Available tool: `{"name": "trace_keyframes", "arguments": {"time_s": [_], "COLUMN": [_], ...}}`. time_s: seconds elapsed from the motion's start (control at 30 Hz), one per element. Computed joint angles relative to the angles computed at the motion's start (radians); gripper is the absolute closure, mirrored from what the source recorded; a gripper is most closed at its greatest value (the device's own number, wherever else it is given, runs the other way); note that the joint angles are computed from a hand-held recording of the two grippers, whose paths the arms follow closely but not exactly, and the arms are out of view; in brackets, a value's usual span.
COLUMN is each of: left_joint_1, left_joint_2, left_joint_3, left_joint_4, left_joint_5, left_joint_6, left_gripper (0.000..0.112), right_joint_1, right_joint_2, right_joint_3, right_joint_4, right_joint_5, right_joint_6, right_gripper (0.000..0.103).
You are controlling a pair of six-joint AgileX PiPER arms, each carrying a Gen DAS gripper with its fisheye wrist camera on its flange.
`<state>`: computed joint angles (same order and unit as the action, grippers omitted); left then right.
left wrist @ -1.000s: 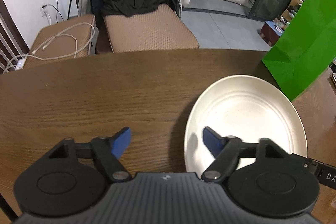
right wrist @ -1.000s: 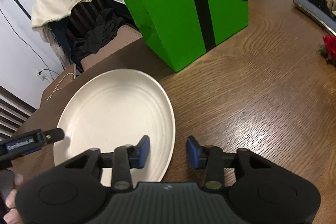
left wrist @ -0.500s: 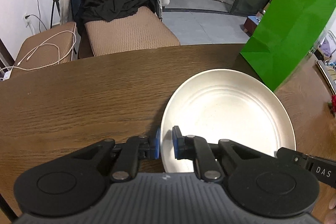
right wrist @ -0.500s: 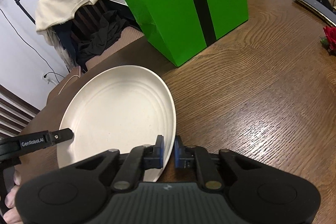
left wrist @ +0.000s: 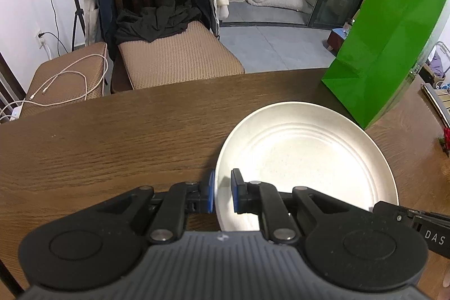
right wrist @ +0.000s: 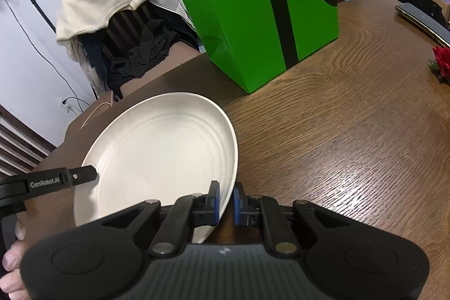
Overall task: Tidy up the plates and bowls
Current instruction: 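Lift the held cream plates with both grippers and carry them away from the green bag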
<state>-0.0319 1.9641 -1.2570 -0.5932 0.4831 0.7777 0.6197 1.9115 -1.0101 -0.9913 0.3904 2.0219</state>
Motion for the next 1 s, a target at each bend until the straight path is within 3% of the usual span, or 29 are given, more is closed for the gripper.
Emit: {"name": "trace_keyframes", "arguments": {"time_s": [0.5, 1.0], "left_joint_1": [0.045, 0.112], "left_joint_2": [-0.145, -0.319], "left_joint_3": [0.091, 0.164], "left_joint_4": [-0.067, -0.045], "left_joint_5": [0.033, 0.108], "left_joint_6": [0.102, 0.112], "left_gripper": [0.099, 0.099], "right_joint_1": [0.086, 0.217], "right_joint_2": [-0.105, -0.218], "right_joint_3": [0.025, 0.020], "right_joint_4": [0.029, 0.096], "right_joint_5": [0.107, 0.247], "right_joint_6": [0.008, -0.006], "right_gripper": [0.094, 0.093]}}
